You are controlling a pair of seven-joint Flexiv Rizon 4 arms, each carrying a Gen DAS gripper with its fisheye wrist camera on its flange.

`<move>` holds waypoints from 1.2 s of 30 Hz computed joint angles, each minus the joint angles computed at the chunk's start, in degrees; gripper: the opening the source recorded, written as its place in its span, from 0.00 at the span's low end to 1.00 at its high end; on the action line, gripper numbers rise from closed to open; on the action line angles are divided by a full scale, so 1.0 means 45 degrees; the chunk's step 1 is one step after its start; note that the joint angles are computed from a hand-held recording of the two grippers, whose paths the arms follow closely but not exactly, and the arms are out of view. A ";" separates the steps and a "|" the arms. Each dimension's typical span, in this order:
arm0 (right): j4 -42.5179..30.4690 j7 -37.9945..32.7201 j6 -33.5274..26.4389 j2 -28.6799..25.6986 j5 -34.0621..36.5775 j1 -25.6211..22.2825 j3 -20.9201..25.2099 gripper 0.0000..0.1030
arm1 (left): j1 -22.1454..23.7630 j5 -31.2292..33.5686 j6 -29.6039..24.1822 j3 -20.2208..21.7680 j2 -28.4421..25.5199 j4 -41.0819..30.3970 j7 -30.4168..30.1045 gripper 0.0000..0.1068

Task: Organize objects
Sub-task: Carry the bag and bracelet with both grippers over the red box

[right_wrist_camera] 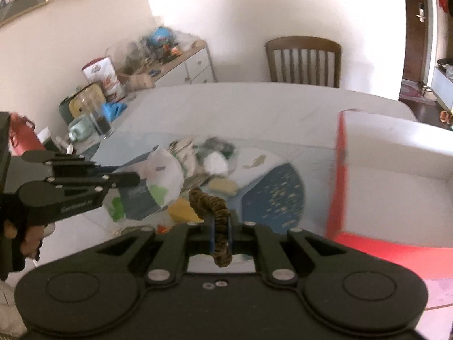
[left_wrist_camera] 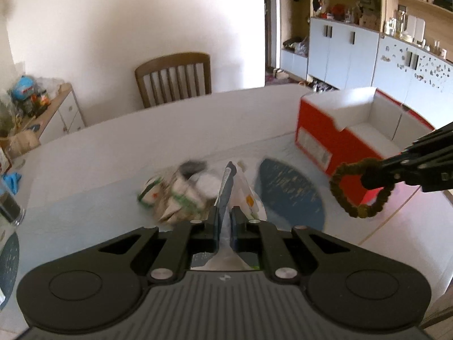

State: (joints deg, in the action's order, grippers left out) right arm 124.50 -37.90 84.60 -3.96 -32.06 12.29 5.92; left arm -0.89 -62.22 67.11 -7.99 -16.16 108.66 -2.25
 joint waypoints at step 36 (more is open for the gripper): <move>0.1559 -0.1802 0.1192 0.0782 0.0206 -0.4328 -0.1235 0.07 | -0.3145 0.6331 0.0241 -0.1489 -0.2927 -0.4072 -0.6348 0.08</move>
State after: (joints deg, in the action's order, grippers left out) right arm 131.52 -46.01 89.96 -0.44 -31.14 -7.19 0.36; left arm -15.05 -33.73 68.20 -14.70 -29.33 90.33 -30.81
